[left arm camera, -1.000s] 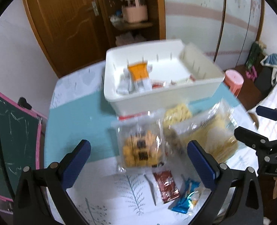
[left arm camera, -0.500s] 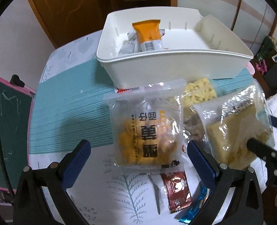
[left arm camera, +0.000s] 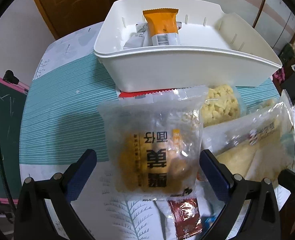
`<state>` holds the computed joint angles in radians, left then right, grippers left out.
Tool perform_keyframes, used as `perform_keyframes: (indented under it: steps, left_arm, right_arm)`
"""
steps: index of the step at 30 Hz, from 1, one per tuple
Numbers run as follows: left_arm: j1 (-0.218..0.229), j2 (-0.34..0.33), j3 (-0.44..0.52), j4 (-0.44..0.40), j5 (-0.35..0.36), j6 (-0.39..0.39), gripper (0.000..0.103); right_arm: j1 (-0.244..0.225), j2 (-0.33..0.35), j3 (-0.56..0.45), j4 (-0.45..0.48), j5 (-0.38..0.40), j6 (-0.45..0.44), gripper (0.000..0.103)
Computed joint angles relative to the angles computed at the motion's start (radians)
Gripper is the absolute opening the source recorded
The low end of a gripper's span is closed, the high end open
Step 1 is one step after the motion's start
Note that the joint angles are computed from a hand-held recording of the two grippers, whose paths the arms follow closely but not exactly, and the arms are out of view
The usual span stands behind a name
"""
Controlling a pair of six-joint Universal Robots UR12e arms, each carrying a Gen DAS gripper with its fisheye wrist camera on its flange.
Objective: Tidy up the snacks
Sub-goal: 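Grasp the yellow-labeled bread bag with the left tool while the right grasps the mountain-print bag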
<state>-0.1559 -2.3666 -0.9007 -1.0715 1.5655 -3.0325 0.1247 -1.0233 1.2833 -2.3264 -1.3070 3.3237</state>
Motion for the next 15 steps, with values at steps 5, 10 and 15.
perform_keyframes:
  steps: [5, 10, 15]
  left_arm:
    - [0.002, -0.012, 0.015, 0.0, 0.017, -0.024, 0.102]
    - [0.02, -0.021, 0.031, -0.032, -0.053, -0.061, 0.088]
    - [0.024, -0.011, 0.01, -0.007, -0.055, -0.066, 0.069]
  right_arm:
    - [-0.005, 0.009, -0.009, 0.03, 0.084, -0.027, 0.055]
    - [-0.009, 0.028, -0.017, 0.063, 0.161, -0.034, 0.034]
    - [-0.002, 0.025, -0.004, 0.032, 0.152, -0.049, 0.022]
